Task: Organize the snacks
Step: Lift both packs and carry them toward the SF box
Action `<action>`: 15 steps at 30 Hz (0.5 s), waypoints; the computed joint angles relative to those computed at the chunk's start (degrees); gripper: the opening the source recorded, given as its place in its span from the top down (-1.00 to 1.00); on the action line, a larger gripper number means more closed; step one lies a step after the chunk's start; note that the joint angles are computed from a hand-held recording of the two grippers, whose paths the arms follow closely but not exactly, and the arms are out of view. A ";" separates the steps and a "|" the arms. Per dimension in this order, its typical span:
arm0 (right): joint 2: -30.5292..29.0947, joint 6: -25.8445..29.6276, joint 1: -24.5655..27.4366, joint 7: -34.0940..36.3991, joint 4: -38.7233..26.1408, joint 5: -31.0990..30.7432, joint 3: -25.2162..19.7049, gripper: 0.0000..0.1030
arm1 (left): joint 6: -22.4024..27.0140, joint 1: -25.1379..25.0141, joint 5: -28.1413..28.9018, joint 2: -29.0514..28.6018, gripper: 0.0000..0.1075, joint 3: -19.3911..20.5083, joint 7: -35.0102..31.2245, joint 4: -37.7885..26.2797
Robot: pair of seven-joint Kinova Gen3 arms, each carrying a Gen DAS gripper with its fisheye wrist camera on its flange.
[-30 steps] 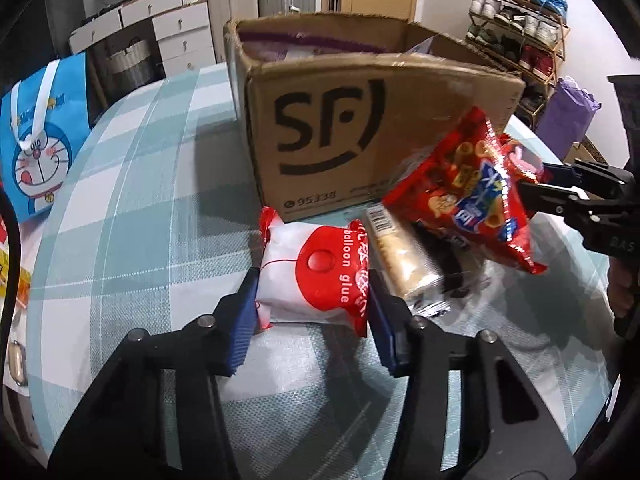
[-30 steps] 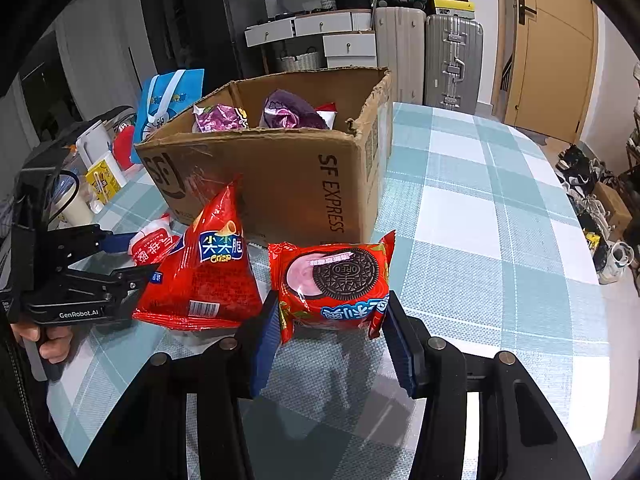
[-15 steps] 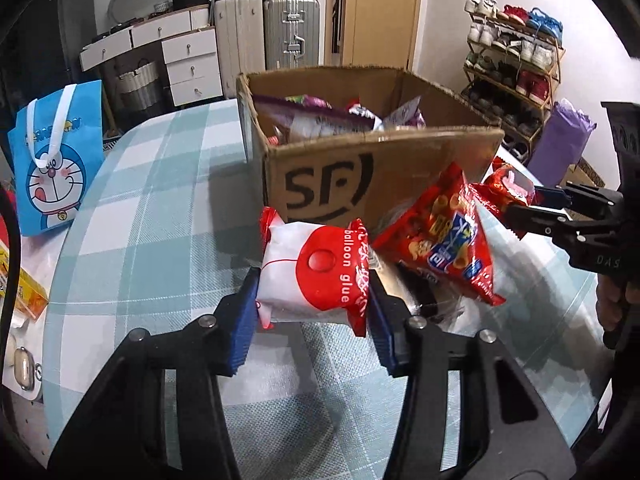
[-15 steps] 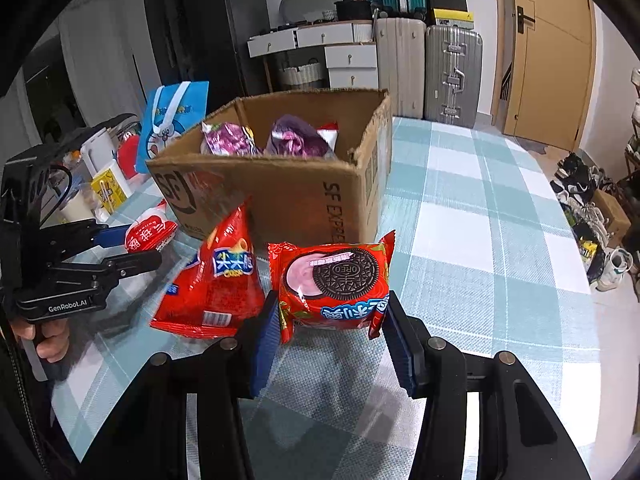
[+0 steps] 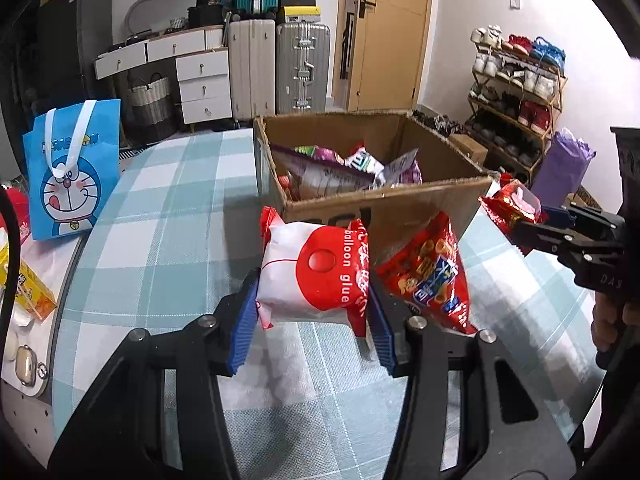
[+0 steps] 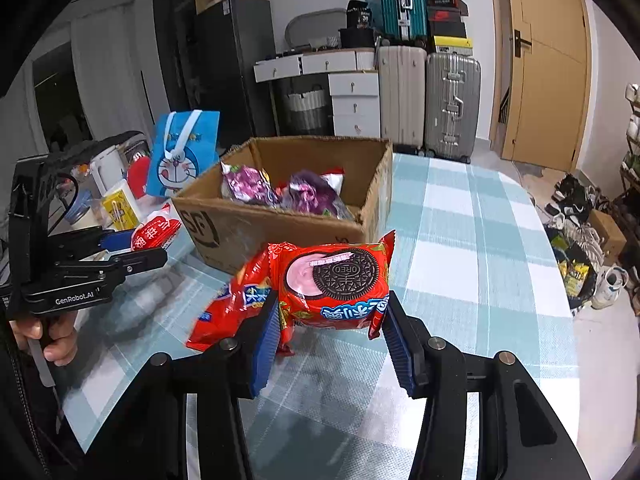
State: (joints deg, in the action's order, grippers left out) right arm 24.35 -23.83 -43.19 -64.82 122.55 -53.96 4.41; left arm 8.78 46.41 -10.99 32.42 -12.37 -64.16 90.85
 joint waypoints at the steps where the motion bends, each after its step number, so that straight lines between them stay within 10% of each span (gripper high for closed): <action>1: -0.27 -0.36 0.15 -0.39 0.27 0.48 -0.32 0.03 | -0.29 0.34 0.01 -0.20 0.13 -0.37 0.15 0.25; 15: -2.20 -5.73 1.34 -3.65 2.30 2.55 -3.87 0.03 | -3.33 5.64 2.04 -2.35 0.13 -6.67 0.70 2.68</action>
